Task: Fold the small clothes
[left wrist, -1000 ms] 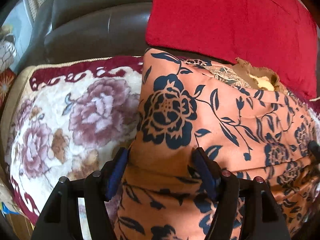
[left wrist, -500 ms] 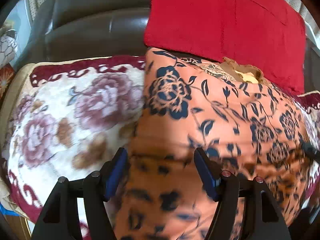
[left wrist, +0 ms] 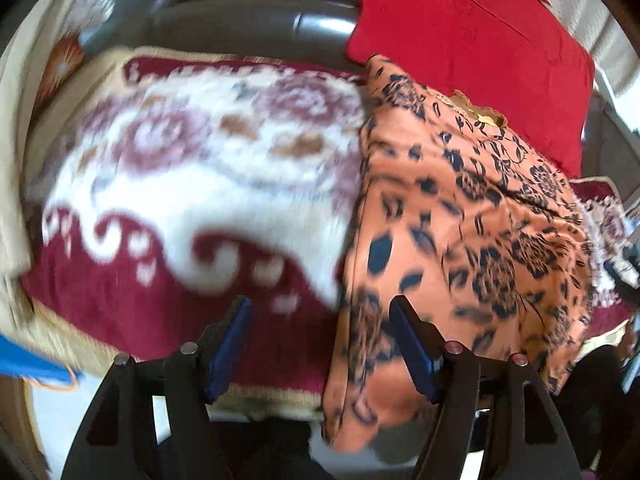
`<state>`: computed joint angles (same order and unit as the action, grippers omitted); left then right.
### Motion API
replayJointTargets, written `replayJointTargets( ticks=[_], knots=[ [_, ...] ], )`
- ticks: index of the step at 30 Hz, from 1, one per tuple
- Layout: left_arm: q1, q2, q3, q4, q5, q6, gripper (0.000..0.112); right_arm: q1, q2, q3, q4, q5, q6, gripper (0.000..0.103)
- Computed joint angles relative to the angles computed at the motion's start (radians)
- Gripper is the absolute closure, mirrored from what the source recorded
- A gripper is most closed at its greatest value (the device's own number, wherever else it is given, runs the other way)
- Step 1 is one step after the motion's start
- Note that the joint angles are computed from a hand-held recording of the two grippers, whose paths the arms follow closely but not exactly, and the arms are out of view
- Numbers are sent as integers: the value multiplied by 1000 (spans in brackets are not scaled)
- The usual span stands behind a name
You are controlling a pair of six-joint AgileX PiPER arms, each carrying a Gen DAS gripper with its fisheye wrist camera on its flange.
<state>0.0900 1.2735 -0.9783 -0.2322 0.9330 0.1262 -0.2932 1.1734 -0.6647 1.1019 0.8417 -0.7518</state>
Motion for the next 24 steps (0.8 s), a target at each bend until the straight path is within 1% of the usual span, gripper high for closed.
replayJointTargets(
  ticks=[1,2,4,5,8,10,12,15,19,20,22,24],
  knots=[
    [28,-14,32,-36,7,29,41,15,-1,7,-9,-7,14,13],
    [44,-27,53,-57,13,47,41,4,-17,20,-35,14,36,13],
    [62,-57,104,-86,21,75,47,-6,-36,49,-73,42,76,13],
    [61,-72,128,-96,25,89,48,-13,-51,68,-102,58,103,13],
    [55,-88,176,-124,24,103,48,-13,-79,113,-191,67,190,13],
    [45,-71,184,-130,25,93,48,-17,-90,137,-232,76,232,13],
    [23,-36,175,-112,33,55,44,-21,-101,159,-275,74,273,13],
    [-10,-6,178,-89,3,23,43,-26,-107,187,-329,67,326,13],
    [-32,-30,196,-105,-37,58,44,8,-71,205,-372,30,373,13],
    [-54,-24,194,-88,-49,43,46,33,-53,210,-386,8,396,13],
    [-71,-15,194,-77,-60,43,77,75,-22,223,-379,-31,408,13],
    [-76,-3,188,-67,-63,38,79,149,27,239,-372,-94,436,14]
  ],
)
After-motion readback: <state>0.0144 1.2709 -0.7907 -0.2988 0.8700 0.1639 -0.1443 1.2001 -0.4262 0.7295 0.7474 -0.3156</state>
